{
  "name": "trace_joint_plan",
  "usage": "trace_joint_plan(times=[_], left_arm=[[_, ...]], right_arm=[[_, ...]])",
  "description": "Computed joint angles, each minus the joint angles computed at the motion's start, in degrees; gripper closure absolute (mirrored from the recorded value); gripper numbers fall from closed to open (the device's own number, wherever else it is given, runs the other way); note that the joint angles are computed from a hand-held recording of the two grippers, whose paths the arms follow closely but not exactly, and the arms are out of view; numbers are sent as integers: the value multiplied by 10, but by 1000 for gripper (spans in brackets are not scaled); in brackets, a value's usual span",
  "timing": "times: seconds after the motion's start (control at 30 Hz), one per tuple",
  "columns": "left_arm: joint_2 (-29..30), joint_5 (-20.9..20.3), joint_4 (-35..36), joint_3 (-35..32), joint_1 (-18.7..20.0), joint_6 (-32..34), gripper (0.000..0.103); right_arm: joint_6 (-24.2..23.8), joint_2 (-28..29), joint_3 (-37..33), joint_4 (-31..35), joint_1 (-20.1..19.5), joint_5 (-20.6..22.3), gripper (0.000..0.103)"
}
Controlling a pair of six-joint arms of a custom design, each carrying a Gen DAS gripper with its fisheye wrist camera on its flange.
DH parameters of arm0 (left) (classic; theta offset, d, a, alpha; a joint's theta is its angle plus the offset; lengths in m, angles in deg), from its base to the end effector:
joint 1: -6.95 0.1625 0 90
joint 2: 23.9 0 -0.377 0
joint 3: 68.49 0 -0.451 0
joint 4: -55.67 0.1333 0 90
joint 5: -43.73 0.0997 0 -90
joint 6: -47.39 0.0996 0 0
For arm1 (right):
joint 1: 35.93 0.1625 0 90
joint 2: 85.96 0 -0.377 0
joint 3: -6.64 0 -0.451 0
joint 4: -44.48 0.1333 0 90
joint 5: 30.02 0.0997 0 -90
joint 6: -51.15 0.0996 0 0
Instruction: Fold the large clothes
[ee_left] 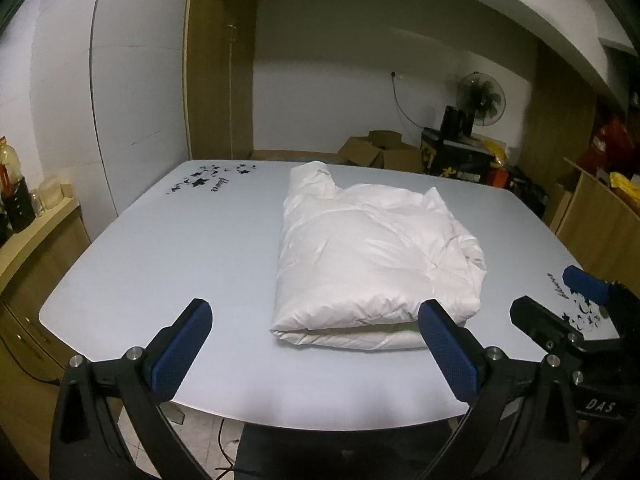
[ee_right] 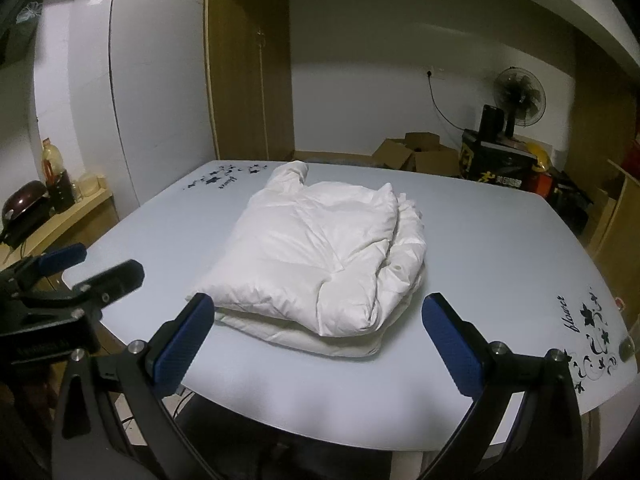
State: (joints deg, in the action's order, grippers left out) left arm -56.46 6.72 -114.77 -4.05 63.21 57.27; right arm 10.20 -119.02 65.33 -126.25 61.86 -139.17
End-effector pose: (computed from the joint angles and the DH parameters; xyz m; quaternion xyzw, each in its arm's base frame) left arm -0.2738 -0.7932 0.1623 0.1328 0.8256 -0.4441 0.3218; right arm 0.2158 -0.8353 0.2010 0.2907 -0.8281 0.3950 0.2715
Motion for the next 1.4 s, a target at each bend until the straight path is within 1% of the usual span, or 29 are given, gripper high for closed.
trace_joint_plan(times=[0.13,0.27,0.5,0.87,0.97,1.23,1.37,1.4], left_arm=[[6,13,-6,-2,-3,11,0],[13,39,-14,-6,-5,20,0],[15,57,-3,-10,-2,1,0],[17,66,7,-16,1,-9,0],[17,61,-2,-14,1,-5,0],[18,63,-13,-15,3,-11,0],[19,64,-10,-16,2,-14,0],[19,65,-9,-16,2,-14,0]], right_arm=[[2,4,-5,-6,0,-6,0],[9,2,-5,-3,0,-11,0],[10,0,-3,-6,0,-15,0],[6,4,-6,-6,1,-20,0],[3,5,-7,-6,2,-21,0],[-9,8,-4,-16,5,-23,0],[-21,7,0,-29,4,-14,0],[-18,5,1,-24,4,-9,0]])
